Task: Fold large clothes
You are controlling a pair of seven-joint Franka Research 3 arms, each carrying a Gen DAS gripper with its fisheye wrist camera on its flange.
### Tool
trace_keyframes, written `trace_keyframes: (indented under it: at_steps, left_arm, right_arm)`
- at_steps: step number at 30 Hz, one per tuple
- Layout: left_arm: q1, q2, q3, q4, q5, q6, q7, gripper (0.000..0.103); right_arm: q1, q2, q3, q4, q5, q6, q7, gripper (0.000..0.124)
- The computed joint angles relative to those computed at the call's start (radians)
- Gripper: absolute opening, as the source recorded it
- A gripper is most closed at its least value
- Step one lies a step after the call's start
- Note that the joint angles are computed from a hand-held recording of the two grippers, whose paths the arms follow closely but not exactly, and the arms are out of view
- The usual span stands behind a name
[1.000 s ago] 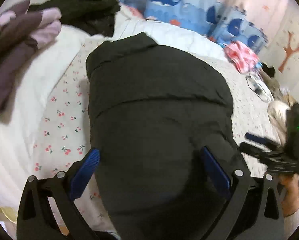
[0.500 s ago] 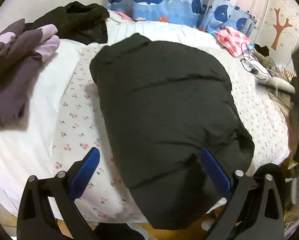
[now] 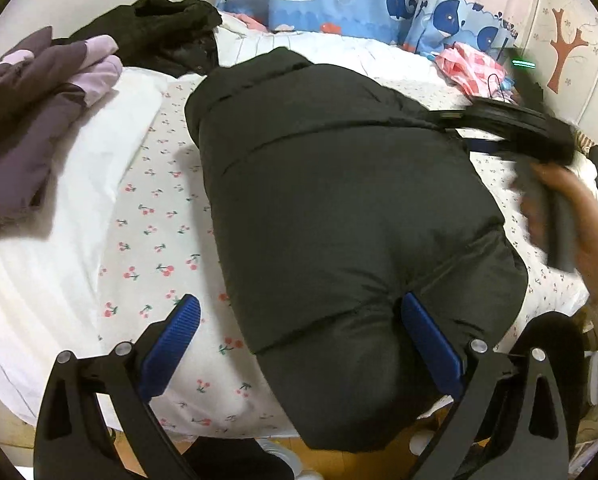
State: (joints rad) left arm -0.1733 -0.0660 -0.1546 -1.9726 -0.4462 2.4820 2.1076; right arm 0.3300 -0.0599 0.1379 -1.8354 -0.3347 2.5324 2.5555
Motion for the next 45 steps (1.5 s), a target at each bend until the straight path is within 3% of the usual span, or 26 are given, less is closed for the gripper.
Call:
trace_keyframes:
  at_steps: [2,4,5,6,8,13,18,21,23,25,28,33,38,42,45]
  left_arm:
    - [0.000,-0.015,0.004,-0.014,-0.021,-0.001,0.003,0.096]
    - [-0.003,-0.022,0.004,-0.032,-0.023,0.008,-0.010,0.096]
    - [-0.004,-0.019,0.003,-0.036,-0.018,0.008,-0.027,0.096]
    - [-0.004,-0.017,0.002,-0.036,-0.013,0.002,-0.042,0.096]
    - [-0.003,-0.028,-0.002,-0.046,0.026,-0.007,-0.096,0.096]
    - [-0.030,-0.143,0.022,-0.165,0.039,0.088,-0.078,0.096]
    - [-0.040,-0.192,0.027,-0.237,0.138,0.171,-0.143,0.096]
    - [-0.049,-0.219,0.023,-0.280,0.218,0.249,-0.192,0.096]
    - [-0.061,-0.230,0.026,-0.299,0.259,0.283,-0.212,0.096]
    - [-0.073,-0.243,0.030,-0.314,0.296,0.306,-0.233,0.096]
    - [-0.098,-0.251,0.048,-0.318,0.319,0.323,-0.243,0.096]
    - [-0.131,-0.262,0.075,-0.317,0.326,0.346,-0.255,0.096]
    - [-0.141,-0.244,0.073,-0.285,0.317,0.314,-0.280,0.096]
    - [-0.135,-0.232,0.052,-0.266,0.332,0.298,-0.310,0.096]
    - [-0.129,-0.223,0.038,-0.251,0.348,0.277,-0.341,0.096]
  right_arm:
    - [0.024,-0.077,0.025,-0.086,-0.057,0.029,0.031,0.096]
    - [0.042,-0.055,0.066,-0.058,-0.007,-0.148,-0.085,0.096]
    - [0.051,-0.035,0.072,-0.055,0.020,-0.208,-0.127,0.096]
    - [0.062,-0.041,0.061,-0.087,0.072,-0.211,-0.142,0.096]
    - [0.063,-0.085,0.048,-0.142,0.124,-0.188,-0.083,0.096]
    - [0.025,-0.286,0.087,-0.330,0.137,-0.004,0.073,0.096]
    - [-0.044,-0.369,0.205,-0.362,0.057,-0.042,0.132,0.096]
    - [-0.076,-0.296,0.265,-0.283,-0.056,-0.053,0.156,0.096]
    - [-0.052,-0.230,0.259,-0.229,-0.073,-0.072,0.134,0.096]
    - [-0.019,-0.125,0.236,-0.143,-0.047,-0.157,0.076,0.096]
    - [0.033,-0.057,0.191,-0.101,0.048,-0.226,0.034,0.096]
    - [0.095,-0.108,0.154,-0.136,0.011,-0.215,0.099,0.096]
    - [0.097,-0.168,0.182,-0.128,-0.129,-0.243,0.211,0.096]
    - [0.092,-0.144,0.208,-0.059,-0.228,-0.329,0.248,0.096]
    - [0.111,-0.102,0.190,-0.007,-0.231,-0.387,0.233,0.096]
